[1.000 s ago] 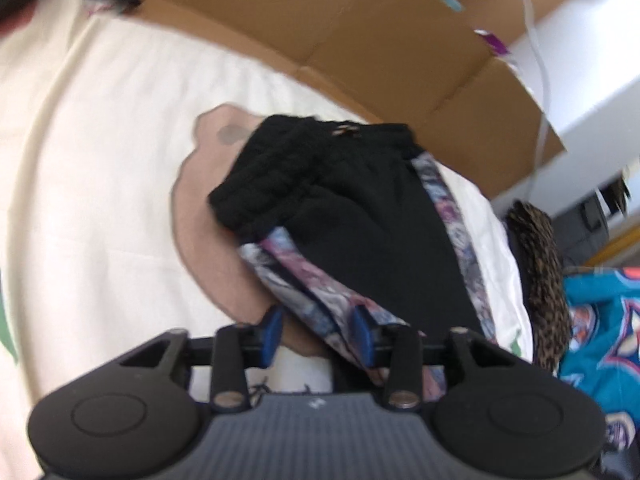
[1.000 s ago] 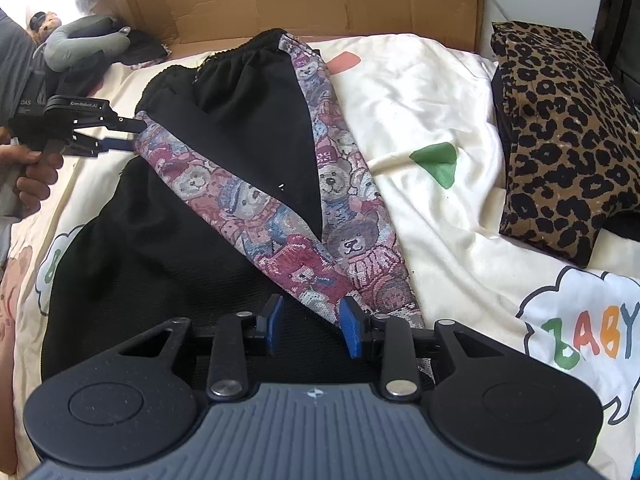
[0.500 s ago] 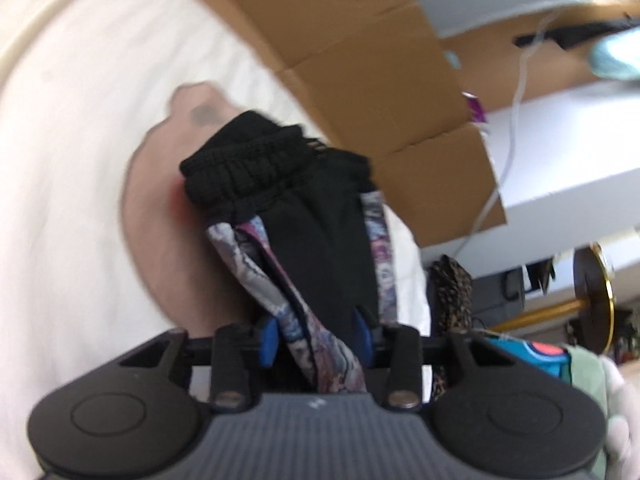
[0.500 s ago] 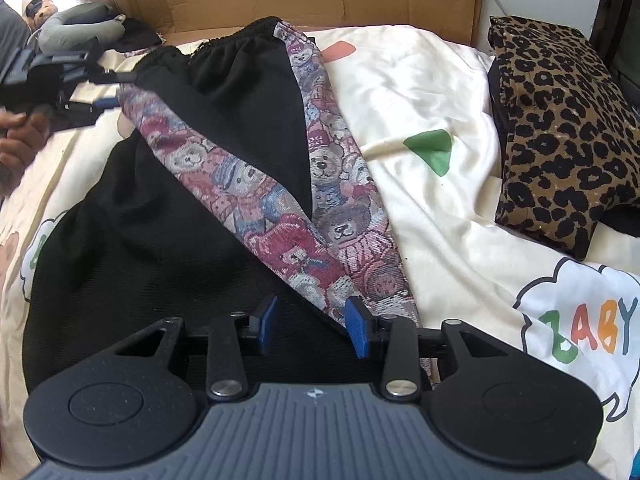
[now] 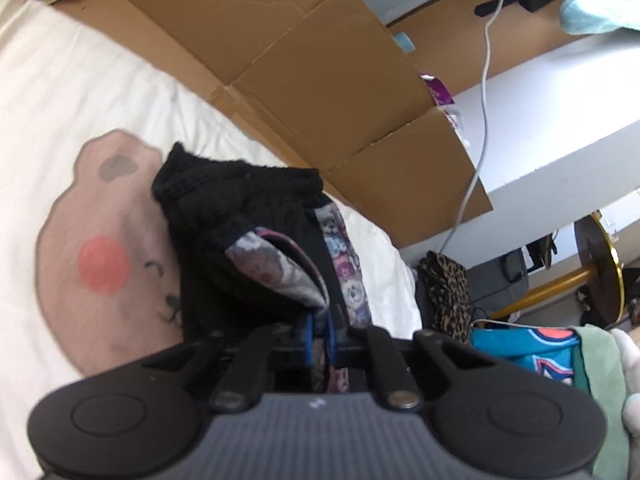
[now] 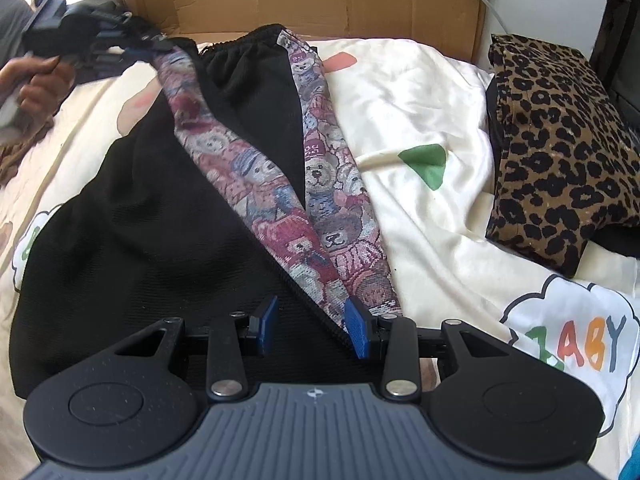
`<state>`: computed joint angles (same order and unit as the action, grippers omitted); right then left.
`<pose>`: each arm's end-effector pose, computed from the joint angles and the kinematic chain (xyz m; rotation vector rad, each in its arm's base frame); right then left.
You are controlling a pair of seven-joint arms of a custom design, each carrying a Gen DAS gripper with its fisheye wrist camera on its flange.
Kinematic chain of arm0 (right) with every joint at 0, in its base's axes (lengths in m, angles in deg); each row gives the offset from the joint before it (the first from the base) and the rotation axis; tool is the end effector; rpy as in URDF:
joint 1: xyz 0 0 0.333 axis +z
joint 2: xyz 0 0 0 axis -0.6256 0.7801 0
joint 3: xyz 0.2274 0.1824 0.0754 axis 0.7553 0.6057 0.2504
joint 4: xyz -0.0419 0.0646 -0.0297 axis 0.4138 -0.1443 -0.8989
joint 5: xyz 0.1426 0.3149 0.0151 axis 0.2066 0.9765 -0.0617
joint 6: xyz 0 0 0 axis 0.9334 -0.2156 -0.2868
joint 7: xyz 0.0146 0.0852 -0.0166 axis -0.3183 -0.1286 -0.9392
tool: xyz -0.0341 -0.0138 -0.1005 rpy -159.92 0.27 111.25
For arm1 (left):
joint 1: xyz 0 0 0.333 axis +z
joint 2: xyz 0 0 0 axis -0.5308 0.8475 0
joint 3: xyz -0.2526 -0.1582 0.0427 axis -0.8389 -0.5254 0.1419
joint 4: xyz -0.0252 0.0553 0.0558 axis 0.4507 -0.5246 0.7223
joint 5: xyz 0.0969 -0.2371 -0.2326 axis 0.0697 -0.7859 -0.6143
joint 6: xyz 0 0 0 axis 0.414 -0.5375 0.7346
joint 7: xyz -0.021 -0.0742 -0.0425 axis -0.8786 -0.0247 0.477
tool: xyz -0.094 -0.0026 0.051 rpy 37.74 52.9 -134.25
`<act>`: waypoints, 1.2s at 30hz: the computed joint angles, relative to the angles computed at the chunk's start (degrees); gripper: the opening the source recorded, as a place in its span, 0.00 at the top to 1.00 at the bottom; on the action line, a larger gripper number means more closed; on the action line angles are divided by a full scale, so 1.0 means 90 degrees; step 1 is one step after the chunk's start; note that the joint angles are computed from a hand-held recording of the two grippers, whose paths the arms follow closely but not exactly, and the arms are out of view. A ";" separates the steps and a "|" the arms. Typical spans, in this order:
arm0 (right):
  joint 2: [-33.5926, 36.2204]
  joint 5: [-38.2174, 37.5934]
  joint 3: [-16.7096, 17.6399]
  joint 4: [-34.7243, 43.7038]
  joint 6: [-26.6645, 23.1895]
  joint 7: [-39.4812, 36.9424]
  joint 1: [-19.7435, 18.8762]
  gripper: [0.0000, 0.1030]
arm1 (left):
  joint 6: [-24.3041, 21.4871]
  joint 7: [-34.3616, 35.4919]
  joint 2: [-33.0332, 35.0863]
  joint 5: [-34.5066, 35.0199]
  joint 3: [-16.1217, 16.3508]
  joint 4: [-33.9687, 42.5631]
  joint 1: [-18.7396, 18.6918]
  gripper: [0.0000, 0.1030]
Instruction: Fold clothes
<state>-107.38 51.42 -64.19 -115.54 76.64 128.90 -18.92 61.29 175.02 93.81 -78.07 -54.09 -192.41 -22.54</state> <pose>0.3319 0.1439 0.4545 -2.0724 1.6123 -0.3768 0.5559 0.0040 0.3679 1.8591 -1.7488 1.3238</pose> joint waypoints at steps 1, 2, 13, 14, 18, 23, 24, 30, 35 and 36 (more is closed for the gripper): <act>0.0013 -0.0053 0.0034 -0.0004 0.0001 -0.0002 -0.0041 0.58 | 0.0110 -0.0030 0.0063 0.0044 -0.0033 0.0096 -0.0065 0.93; 0.0027 -0.0113 0.0071 -0.0007 0.0004 0.0003 -0.0086 0.58 | 0.0225 -0.0058 0.0133 0.0090 -0.0073 0.0198 -0.0129 0.93; 0.0226 -0.0280 0.0019 -0.0008 0.0121 0.0340 -0.0382 0.87 | 0.1558 -0.0981 0.0958 0.1416 -0.0603 0.1372 -0.0741 0.96; 0.0236 -0.0212 -0.0041 -0.0005 0.0119 0.0342 -0.0354 0.90 | 0.1654 -0.1108 0.1035 0.1558 -0.0657 0.1468 -0.0779 0.96; 0.0283 -0.0012 -0.0168 -0.0025 0.0166 0.0352 -0.0325 0.90 | 0.1989 -0.1700 0.1350 0.2279 -0.0832 0.1815 -0.0953 0.96; 0.0348 0.0297 -0.0327 -0.0080 0.0250 0.0320 -0.0231 0.90 | 0.2318 -0.2433 0.1669 0.3062 -0.1009 0.2086 -0.1074 0.97; 0.0362 0.0368 -0.0358 -0.0082 0.0267 0.0308 -0.0207 0.90 | 0.2377 -0.2562 0.1721 0.3231 -0.1030 0.2127 -0.1097 0.97; 0.0462 0.0683 -0.0447 -0.0032 0.0244 0.0227 -0.0152 0.89 | 0.2616 -0.3227 0.2004 0.4084 -0.1167 0.2390 -0.1186 0.97; 0.0455 0.0689 -0.0368 -0.0034 0.0226 0.0247 -0.0226 0.87 | 0.2367 -0.4271 0.2502 0.5225 -0.0916 0.3031 -0.1546 0.94; 0.0440 0.0693 -0.0363 -0.0030 0.0209 0.0259 -0.0234 0.87 | 0.2380 -0.4402 0.2529 0.5356 -0.0927 0.3075 -0.1547 0.94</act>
